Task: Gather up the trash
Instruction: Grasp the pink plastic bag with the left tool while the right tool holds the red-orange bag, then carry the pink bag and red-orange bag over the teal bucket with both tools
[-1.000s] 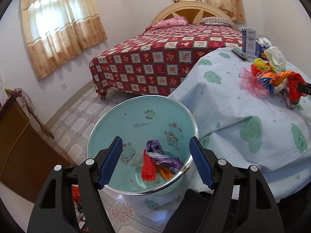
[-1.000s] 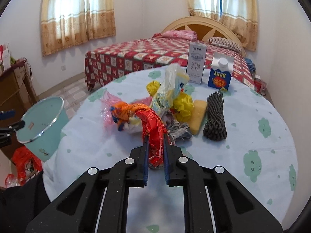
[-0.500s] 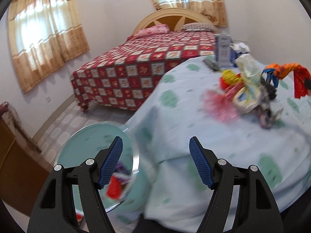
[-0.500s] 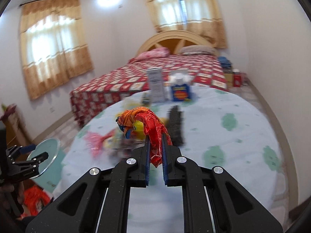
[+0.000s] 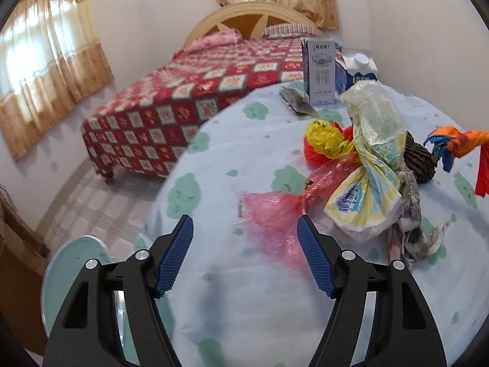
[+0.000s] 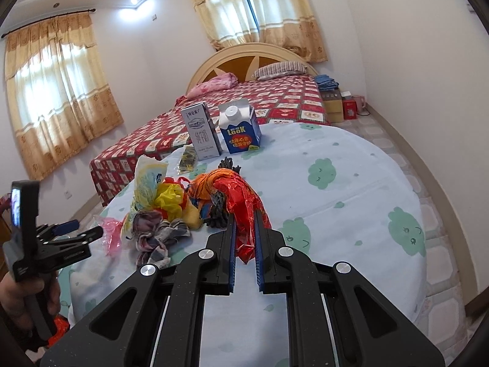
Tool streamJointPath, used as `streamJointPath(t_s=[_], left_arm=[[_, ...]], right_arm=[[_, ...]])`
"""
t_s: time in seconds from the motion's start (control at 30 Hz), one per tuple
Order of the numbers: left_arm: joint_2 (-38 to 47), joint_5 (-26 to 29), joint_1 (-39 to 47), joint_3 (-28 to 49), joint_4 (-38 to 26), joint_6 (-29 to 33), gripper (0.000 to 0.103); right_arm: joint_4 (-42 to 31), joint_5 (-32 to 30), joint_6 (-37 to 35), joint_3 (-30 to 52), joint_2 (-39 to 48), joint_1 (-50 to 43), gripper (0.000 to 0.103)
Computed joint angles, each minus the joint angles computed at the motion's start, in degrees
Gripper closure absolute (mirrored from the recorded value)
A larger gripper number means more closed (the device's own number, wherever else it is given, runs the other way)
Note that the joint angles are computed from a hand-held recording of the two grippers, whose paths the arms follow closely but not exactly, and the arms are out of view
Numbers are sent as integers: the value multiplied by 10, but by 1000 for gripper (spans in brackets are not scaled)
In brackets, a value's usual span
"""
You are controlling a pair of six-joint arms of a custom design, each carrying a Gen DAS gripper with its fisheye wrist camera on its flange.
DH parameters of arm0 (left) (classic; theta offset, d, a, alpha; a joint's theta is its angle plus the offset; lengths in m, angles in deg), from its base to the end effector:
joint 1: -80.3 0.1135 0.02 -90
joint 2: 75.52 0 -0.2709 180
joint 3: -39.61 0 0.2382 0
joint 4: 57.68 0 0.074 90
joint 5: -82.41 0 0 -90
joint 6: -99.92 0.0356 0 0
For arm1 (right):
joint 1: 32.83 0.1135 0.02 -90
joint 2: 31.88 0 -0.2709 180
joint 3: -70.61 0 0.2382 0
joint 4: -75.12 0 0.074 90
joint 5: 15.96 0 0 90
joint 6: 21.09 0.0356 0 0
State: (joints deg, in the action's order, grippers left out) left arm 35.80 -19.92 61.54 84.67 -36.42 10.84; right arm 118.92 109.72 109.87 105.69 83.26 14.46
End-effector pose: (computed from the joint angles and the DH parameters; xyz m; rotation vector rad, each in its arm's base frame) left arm 0.2783 -0.0865 0.0709 0.2959 2.3167 0.0991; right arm 0.1911 0.1764 0.0632 0.2211 2.0697 0.2501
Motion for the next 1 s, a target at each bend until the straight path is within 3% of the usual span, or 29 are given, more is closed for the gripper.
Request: streamJointPath(t_s=[0.07, 0.17, 0.3, 0.6, 1.0], left_arm=[[11, 21, 7, 18, -27, -2, 75], [16, 40, 13, 25, -45, -7, 89], [-14, 43, 19, -7, -33, 0, 94], [-173, 58, 94, -124, -4, 44, 96], [-301, 155, 270, -195, -30, 128, 97]], right_arm=[[18, -8, -5, -4, 8, -4, 92], [29, -13, -9, -5, 13, -4, 92], [26, -3, -9, -11, 0, 5, 92], [-29, 13, -26, 27, -41, 33, 92], [-111, 2, -55, 149, -24, 68, 92]])
